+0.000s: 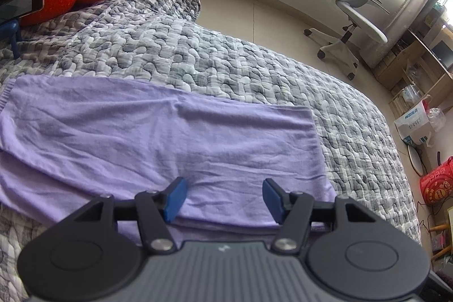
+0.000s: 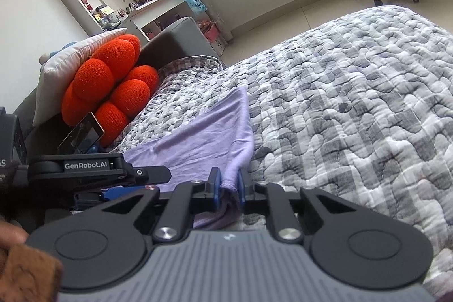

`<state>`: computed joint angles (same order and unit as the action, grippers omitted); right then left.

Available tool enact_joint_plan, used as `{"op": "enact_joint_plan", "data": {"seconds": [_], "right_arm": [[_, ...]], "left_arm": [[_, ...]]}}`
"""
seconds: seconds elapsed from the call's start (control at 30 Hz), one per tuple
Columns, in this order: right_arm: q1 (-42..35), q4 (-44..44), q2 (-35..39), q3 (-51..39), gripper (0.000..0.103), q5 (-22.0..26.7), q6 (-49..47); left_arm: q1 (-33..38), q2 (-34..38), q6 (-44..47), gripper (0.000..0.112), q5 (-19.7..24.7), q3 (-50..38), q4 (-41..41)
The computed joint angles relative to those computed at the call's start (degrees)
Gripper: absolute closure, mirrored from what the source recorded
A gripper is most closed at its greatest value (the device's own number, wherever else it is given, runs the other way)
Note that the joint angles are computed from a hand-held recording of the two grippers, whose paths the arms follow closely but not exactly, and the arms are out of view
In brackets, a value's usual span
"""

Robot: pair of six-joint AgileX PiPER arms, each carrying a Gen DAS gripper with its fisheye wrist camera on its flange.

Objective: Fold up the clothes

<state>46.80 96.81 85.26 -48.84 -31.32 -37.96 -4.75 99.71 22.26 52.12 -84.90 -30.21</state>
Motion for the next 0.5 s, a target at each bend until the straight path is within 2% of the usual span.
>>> {"op": "enact_joint_plan", "data": {"seconds": [0.3, 0.4, 0.5], "right_arm": [[-1.64, -3.18, -0.81, 2.09, 0.08, 2.87, 6.71], [-1.88, -4.39, -0.96, 2.52, 0.072, 3.18, 8.58], [-1.84, -6.35, -1.36, 3.39, 0.072, 2.74, 11.71]], "left_arm": [[0.83, 0.35, 0.54, 0.051, 1.2, -0.6, -1.03], [0.67, 0.28, 0.59, 0.051, 1.1, -0.55, -0.77], [0.48, 0.2, 0.6, 0.051, 1.0, -0.51, -0.51]]}}
